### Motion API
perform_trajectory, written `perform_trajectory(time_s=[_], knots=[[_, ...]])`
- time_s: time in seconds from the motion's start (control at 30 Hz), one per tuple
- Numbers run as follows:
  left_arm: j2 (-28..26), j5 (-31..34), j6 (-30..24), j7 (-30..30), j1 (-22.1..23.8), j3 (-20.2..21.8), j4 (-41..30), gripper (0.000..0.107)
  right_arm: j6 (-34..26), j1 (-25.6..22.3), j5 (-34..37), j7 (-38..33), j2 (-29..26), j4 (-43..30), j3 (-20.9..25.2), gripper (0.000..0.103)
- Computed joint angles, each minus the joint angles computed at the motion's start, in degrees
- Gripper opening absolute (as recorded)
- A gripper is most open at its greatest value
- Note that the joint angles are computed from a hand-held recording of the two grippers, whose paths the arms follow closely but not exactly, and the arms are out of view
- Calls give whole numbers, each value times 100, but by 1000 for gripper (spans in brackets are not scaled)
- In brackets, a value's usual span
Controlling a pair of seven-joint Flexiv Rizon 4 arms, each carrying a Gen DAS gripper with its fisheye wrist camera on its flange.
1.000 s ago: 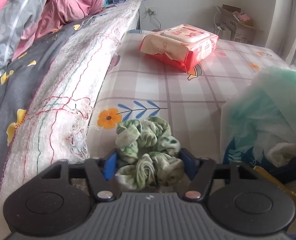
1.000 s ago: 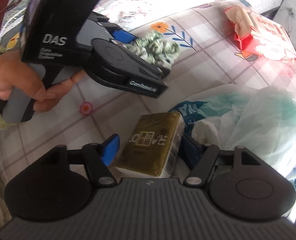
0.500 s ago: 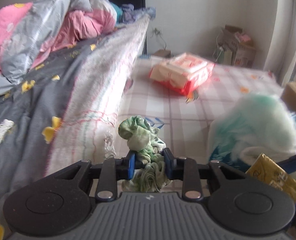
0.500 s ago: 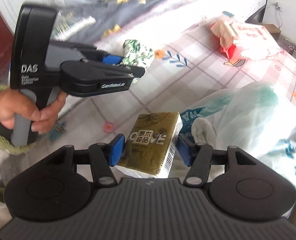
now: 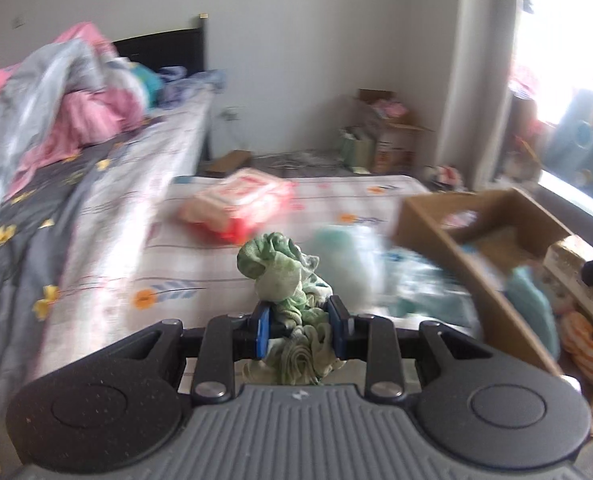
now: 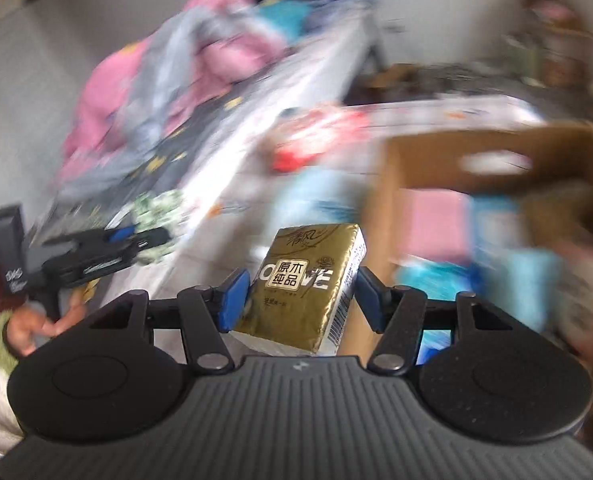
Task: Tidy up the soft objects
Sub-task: 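Carry the snack box and scrunchie into the cardboard box and open both tools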
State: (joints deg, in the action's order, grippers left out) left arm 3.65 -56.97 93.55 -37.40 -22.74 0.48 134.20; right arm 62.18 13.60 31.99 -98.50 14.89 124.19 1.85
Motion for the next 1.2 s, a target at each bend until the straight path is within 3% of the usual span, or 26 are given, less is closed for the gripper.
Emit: perform_trajectory(time_s=[0.17, 0.33, 0.57, 0.67, 0.73, 0.8, 0.93, 1.07, 1.2], knots=[[-64, 69, 33, -140, -251, -220, 0, 30, -544, -498, -506, 315, 383, 573, -213, 57], [-128, 458, 53, -577, -321, -367, 27, 30, -1215, -612, -427, -47, 137, 586, -502, 59], [-118, 2112, -198, -1921, 60, -453, -4, 31, -2295, -924, 108, -581, -508, 51, -577, 65], [-108, 2753, -319, -2415, 204, -481, -76, 30, -2164, -1138, 323, -698, -451, 68, -468, 66], [-104, 2724, -338, -2366, 126, -476, -109, 31, -2079, -1238, 549, -749, -402, 55, -483, 67], [-109, 2431, -353, -2105, -38, -478, -154, 31, -1900, -1338, 813, -799, -227, 113, -518, 67], [-192, 996, -546, -863, -560, -582, -392, 31, -1282, -1467, 1510, -915, 508, 457, -675, 69], [-454, 696, -1463, -259, -597, -892, -940, 32, -520, -1544, 1675, -760, 1414, 1069, -667, 73], [-1056, 791, -2298, -440, -518, -1296, -1694, 33, -140, -1762, 1571, -249, 2282, 1732, -563, 74]])
